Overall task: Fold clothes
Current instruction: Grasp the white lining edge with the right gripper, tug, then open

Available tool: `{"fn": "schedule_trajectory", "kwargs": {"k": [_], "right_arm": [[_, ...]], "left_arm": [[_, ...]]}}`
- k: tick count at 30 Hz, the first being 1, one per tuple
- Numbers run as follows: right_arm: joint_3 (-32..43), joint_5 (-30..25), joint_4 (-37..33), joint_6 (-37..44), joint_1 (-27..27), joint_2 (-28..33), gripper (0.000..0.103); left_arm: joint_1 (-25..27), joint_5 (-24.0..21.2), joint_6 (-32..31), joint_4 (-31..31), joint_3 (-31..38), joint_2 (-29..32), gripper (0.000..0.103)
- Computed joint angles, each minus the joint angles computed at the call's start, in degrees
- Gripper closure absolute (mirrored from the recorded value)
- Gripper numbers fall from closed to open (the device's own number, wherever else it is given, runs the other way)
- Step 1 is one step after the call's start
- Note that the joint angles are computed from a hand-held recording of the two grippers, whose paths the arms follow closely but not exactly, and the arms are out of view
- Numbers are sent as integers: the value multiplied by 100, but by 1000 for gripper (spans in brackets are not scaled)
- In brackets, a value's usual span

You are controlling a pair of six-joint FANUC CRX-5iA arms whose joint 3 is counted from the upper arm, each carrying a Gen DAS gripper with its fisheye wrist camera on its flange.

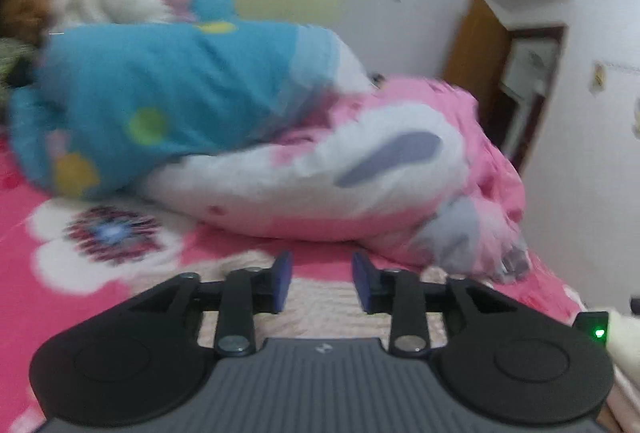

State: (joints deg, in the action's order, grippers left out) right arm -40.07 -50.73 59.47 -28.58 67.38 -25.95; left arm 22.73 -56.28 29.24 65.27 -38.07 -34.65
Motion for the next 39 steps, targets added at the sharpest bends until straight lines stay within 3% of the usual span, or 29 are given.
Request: {"fn": "schedule_trajectory", "kwargs": {"k": [3,5,8,12,14,16,19,22,24,28,31,33,36,39], "right_arm": [[173,-486,-80,269,230,-28,91],[220,-1186,221,368,536,-61,91],[359,-1729,745,1048,579,101,90],[508,-789,1112,1978,-119,474,90],[623,-418,902,2478,-433,776,92],[622,-422,446,2708,-671,1080,93],[303,63,470,2190,-1000,890,94],[508,-256,210,2521,-864,903,94],[672,-557,272,2636,-731,959,93],[763,-168,971,2441,-908,929,93],[1020,336,791,2836,-1228,1196,93],[1240,491,239,3348,-1422,1528,93],[968,958,564,2952,-1770,1716,94],[914,1065,661,2792,-1863,1698,94]], "left_arm": [[-746,624,538,-1280,338,465,69],[-1009,971,732,-1817,299,530,68],[-1194,1515,328,-1529,-190,268,65],[-1483,2111,75,-1273,-522,117,63],[-1482,2126,18,-1061,-540,189,62],[-1407,2015,-106,-730,-619,230,63],[-1305,1849,-198,-423,-688,246,63],[-1211,1705,-156,-530,-612,190,60],[-1169,1635,-346,-265,-626,73,48],[-1486,2062,-630,187,-436,293,46],[-1512,2141,339,-644,184,1021,45],[-1518,2275,1030,-1399,452,1441,53],[-1555,2443,955,-1251,349,1508,54],[-1554,2474,779,-1022,245,1470,54]]}}
